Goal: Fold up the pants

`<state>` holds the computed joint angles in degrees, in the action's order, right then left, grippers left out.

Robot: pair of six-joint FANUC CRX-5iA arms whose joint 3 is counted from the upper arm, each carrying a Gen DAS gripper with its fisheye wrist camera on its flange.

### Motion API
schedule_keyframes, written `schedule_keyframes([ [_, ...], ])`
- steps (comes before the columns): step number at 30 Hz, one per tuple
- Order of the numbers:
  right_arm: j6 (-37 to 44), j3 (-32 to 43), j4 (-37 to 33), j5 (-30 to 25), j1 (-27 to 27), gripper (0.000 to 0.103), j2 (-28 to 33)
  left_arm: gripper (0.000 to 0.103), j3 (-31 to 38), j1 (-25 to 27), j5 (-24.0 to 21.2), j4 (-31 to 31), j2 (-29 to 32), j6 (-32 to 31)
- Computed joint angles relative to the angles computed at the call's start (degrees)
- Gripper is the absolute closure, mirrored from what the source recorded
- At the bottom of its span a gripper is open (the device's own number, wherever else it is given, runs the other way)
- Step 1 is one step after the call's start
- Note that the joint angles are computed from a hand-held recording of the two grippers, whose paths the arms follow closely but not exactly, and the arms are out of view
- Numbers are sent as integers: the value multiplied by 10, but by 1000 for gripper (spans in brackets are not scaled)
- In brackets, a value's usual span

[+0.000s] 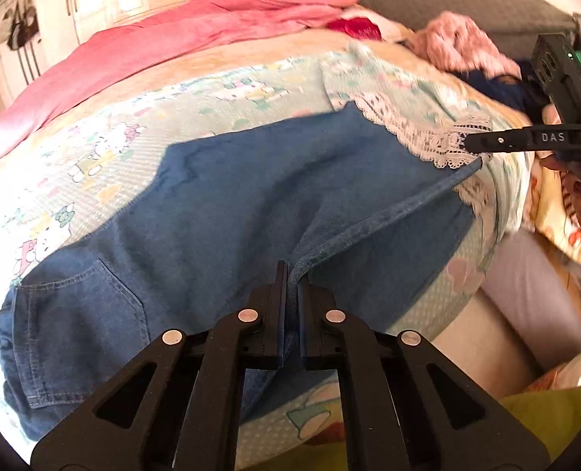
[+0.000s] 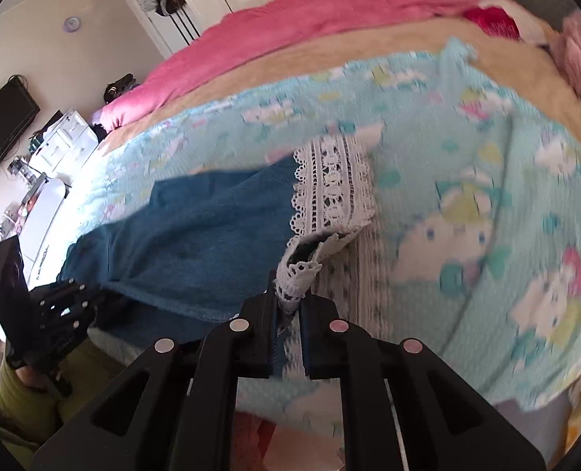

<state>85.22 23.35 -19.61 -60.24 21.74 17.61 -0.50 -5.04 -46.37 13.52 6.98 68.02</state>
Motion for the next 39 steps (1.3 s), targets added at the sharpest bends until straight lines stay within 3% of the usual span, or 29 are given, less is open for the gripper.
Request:
schedule_keyframes([
  [8,-30,-43,9,2,-8,92,-22,102,21,-26,-24,-46,16,-2],
  [10,-53,-47,35,-5,-4,70,-19,102,27,-31,-33,-60,23,4],
  [11,-63,-50,42,-7,-5,66,-20,102,31,-31,-39,-61,26,5],
  [13,-72,-58,56,-2,-8,66,-31,101,27,-27,-42,-53,26,2],
  [16,-70,-92,104,61,10,66,-66,100,18,-22,-38,-35,23,-11],
  [18,-15,-87,76,73,19,61,-70,99,10,-19,-36,-26,18,-18],
  [21,50,-55,47,36,32,59,-39,90,-2,-2,-54,13,7,-24],
  [23,28,-53,106,14,59,59,-10,73,-27,18,-50,46,-16,-22],
  [25,11,-54,129,-4,67,59,8,65,-53,40,-27,56,-53,-9],
  [26,12,-64,130,8,68,58,2,57,-64,52,-14,49,-73,6],
  [28,30,-58,112,2,65,46,-2,41,-59,67,-1,-24,-100,95],
  [32,49,-61,84,30,60,45,-23,34,-7,84,-52,-198,-105,321],
  [34,53,-58,82,35,60,44,-23,27,13,90,-89,-243,-92,392],
  [37,57,-44,74,29,59,44,-12,21,11,118,-106,-219,-71,422],
  [38,55,-45,75,28,60,43,-10,24,5,126,-99,-196,-63,408],
  [39,52,-42,77,21,61,39,-4,35,-5,134,-90,-161,-56,378],
])
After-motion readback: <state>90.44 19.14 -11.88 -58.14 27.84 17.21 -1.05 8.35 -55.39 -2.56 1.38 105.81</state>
